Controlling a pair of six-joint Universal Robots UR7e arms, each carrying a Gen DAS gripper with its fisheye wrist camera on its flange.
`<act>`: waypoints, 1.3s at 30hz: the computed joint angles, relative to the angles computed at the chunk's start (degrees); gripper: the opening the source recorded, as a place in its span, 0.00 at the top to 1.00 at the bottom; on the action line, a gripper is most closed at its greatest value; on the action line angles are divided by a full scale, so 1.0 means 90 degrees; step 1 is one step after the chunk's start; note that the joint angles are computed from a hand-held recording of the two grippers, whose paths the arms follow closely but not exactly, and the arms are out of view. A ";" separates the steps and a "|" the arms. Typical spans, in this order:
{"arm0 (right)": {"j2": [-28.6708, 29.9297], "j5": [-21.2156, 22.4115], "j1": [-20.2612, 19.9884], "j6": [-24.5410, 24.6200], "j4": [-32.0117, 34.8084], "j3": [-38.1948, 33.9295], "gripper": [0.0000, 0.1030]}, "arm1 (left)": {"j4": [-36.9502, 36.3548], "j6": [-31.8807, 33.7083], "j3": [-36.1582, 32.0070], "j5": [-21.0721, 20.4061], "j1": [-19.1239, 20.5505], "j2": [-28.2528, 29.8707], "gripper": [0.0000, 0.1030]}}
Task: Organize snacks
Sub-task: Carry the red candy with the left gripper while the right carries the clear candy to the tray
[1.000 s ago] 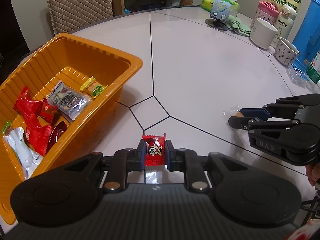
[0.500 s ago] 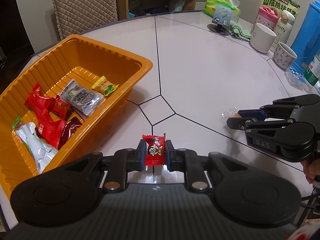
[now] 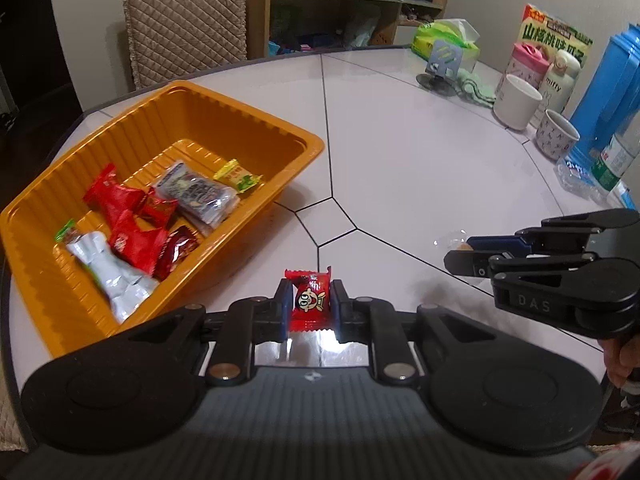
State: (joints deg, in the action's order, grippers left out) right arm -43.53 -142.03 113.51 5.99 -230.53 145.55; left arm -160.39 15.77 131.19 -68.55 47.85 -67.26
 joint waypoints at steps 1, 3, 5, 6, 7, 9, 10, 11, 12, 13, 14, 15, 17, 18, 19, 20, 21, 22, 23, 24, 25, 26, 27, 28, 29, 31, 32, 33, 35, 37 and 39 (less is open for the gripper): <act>-0.0034 0.0011 0.0081 0.0084 0.0091 -0.0016 0.80 | 0.0064 -0.0031 0.0007 -0.0006 0.0011 -0.0081 0.83; -0.0079 0.0032 0.0244 0.0195 0.0236 -0.0066 0.80 | 0.0175 -0.0074 0.0017 -0.0005 0.0040 -0.0231 0.83; -0.0128 0.0065 0.0388 0.0256 0.0377 -0.0134 0.80 | 0.0282 -0.0102 0.0035 0.0028 0.0059 -0.0392 0.83; -0.0158 0.0095 0.0445 0.0275 0.0463 -0.0174 0.80 | 0.0342 -0.0132 0.0039 0.0062 0.0062 -0.0466 0.83; -0.0173 0.0123 0.0503 0.0286 0.0538 -0.0222 0.80 | 0.0392 -0.0165 0.0038 0.0084 0.0072 -0.0536 0.83; -0.0194 0.0196 0.0599 0.0270 0.0699 -0.0344 0.80 | 0.0458 -0.0222 0.0024 0.0099 0.0104 -0.0646 0.83; -0.0205 0.0237 0.0637 0.0259 0.0783 -0.0406 0.80 | 0.0514 -0.0269 0.0012 0.0128 0.0111 -0.0708 0.83; -0.0212 0.0292 0.0661 0.0226 0.0842 -0.0472 0.80 | 0.0576 -0.0323 -0.0009 0.0146 0.0123 -0.0763 0.83; -0.0215 0.0359 0.0674 0.0176 0.0875 -0.0536 0.80 | 0.0620 -0.0365 -0.0035 0.0158 0.0142 -0.0808 0.83; -0.0208 0.0408 0.0686 0.0123 0.0909 -0.0610 0.80 | 0.0646 -0.0404 -0.0055 0.0174 0.0150 -0.0842 0.83; -0.0200 0.0458 0.0697 0.0053 0.0948 -0.0700 0.80 | 0.0656 -0.0435 -0.0080 0.0194 0.0161 -0.0871 0.83; -0.0193 0.0510 0.0691 -0.0029 0.0955 -0.0765 0.80 | 0.0657 -0.0450 -0.0107 0.0226 0.0172 -0.0888 0.83; -0.0162 0.0626 0.0658 -0.0182 0.1000 -0.0931 0.80 | 0.0642 -0.0470 -0.0172 0.0311 0.0203 -0.0891 0.83; -0.0146 0.0693 0.0629 -0.0267 0.1024 -0.1021 0.80 | 0.0644 -0.0486 -0.0207 0.0343 0.0222 -0.0888 0.83; -0.0132 0.0741 0.0599 -0.0344 0.1032 -0.1094 0.80 | 0.0649 -0.0515 -0.0257 0.0375 0.0243 -0.0875 0.83; -0.0115 0.0787 0.0574 -0.0424 0.1038 -0.1176 0.80 | 0.0645 -0.0535 -0.0302 0.0397 0.0268 -0.0861 0.83; -0.0100 0.0853 0.0534 -0.0511 0.1027 -0.1249 0.80 | 0.0646 -0.0559 -0.0358 0.0424 0.0293 -0.0839 0.83; -0.0092 0.0925 0.0489 -0.0581 0.1022 -0.1313 0.80 | 0.0626 -0.0564 -0.0400 0.0446 0.0314 -0.0815 0.83; -0.0087 0.0992 0.0447 -0.0646 0.1041 -0.1391 0.80 | 0.0590 -0.0555 -0.0448 0.0468 0.0334 -0.0780 0.83; -0.0075 0.1050 0.0404 -0.0714 0.1057 -0.1470 0.80 | 0.0557 -0.0540 -0.0490 0.0488 0.0353 -0.0744 0.83; -0.0064 0.1103 0.0364 -0.0784 0.1071 -0.1541 0.80 | 0.0523 -0.0528 -0.0550 0.0511 0.0371 -0.0698 0.83; -0.0062 0.1162 0.0322 -0.0855 0.1094 -0.1610 0.80 | 0.0484 -0.0516 -0.0600 0.0517 0.0393 -0.0654 0.83; -0.0042 0.1212 0.0281 -0.0920 0.1118 -0.1690 0.80 | 0.0458 -0.0507 -0.0658 0.0520 0.0415 -0.0608 0.83; -0.0022 0.1249 0.0248 -0.0996 0.1131 -0.1761 0.80 | 0.0431 -0.0486 -0.0726 0.0521 0.0440 -0.0545 0.83; 0.0009 0.1298 0.0199 -0.1105 0.1133 -0.1852 0.80 | 0.0396 -0.0471 -0.0795 0.0524 0.0459 -0.0477 0.83; 0.0031 0.1364 0.0106 -0.1244 0.1162 -0.1973 0.80 | 0.0354 -0.0440 -0.0928 0.0534 0.0509 -0.0347 0.83; 0.0044 0.1416 0.0053 -0.1308 0.1175 -0.2039 0.80 | 0.0336 -0.0415 -0.0991 0.0548 0.0531 -0.0280 0.83; 0.0066 0.1477 -0.0006 -0.1376 0.1182 -0.2115 0.80 | 0.0311 -0.0391 -0.1060 0.0562 0.0550 -0.0203 0.83; 0.0094 0.1567 -0.0122 -0.1508 0.1216 -0.2251 0.80 | 0.0269 -0.0368 -0.1177 0.0598 0.0582 -0.0058 0.83; 0.0097 0.1660 -0.0250 -0.1649 0.1235 -0.2343 0.80 | 0.0243 -0.0365 -0.1309 0.0604 0.0629 0.0087 0.83; 0.0122 0.1764 -0.0380 -0.1767 0.1248 -0.2449 0.80 | 0.0248 -0.0373 -0.1455 0.0606 0.0669 0.0240 0.83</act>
